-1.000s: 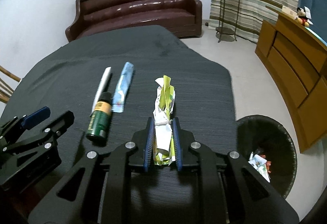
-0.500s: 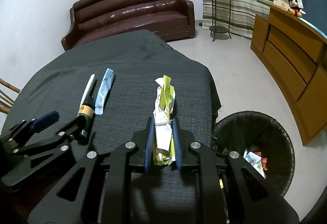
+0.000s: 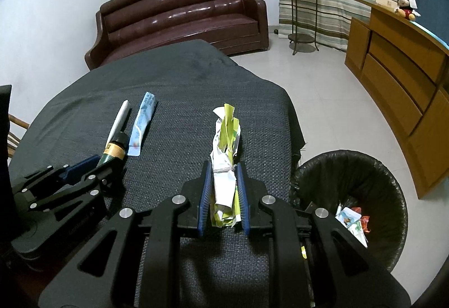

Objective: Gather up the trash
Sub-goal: 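Grasp the green bottle with the left tool while the right tool holds the wrapper, then carry the green bottle and wrapper over the black bin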

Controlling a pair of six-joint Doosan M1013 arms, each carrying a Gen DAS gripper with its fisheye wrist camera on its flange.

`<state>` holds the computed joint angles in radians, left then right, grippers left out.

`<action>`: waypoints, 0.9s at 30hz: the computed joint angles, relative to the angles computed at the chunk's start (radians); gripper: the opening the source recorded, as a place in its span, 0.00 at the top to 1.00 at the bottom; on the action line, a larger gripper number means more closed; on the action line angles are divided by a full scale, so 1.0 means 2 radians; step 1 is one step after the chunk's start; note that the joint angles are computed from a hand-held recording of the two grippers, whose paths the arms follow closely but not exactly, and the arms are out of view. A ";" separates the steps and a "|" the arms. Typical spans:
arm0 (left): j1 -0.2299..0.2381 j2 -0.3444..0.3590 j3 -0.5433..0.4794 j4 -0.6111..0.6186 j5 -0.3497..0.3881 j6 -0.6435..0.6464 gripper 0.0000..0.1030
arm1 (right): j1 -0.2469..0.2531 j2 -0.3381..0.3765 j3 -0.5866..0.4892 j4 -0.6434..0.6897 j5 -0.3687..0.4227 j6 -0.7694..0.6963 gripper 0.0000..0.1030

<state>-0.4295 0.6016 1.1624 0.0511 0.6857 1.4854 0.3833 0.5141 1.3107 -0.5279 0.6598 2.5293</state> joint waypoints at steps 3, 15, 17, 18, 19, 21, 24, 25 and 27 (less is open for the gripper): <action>0.001 0.000 0.000 -0.007 0.001 0.007 0.76 | 0.000 0.000 0.000 0.000 0.000 0.000 0.82; 0.002 -0.007 0.010 -0.030 -0.005 0.026 0.76 | 0.001 0.000 0.001 -0.003 0.001 0.000 0.82; 0.003 -0.009 0.012 -0.033 -0.004 0.029 0.76 | 0.000 -0.001 0.002 -0.002 0.001 -0.002 0.82; 0.003 -0.008 0.011 -0.033 -0.003 0.029 0.76 | 0.000 -0.001 0.001 -0.001 0.001 -0.003 0.82; 0.004 -0.007 0.009 -0.036 0.002 0.032 0.76 | -0.001 -0.001 0.001 0.000 0.000 -0.006 0.82; 0.005 -0.003 0.003 -0.046 0.012 0.039 0.76 | 0.000 0.000 0.001 0.001 0.001 -0.007 0.82; 0.005 -0.002 0.001 -0.044 0.012 0.034 0.76 | 0.000 0.000 0.001 0.000 0.000 -0.005 0.82; 0.004 -0.002 0.001 -0.043 0.012 0.033 0.76 | 0.000 0.000 0.002 0.001 0.000 -0.007 0.82; 0.003 -0.002 0.001 -0.040 0.011 0.031 0.76 | 0.000 0.001 0.001 0.001 -0.001 -0.007 0.82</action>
<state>-0.4227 0.5978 1.1649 -0.0295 0.7072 1.5471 0.3843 0.5157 1.3132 -0.5259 0.6584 2.5161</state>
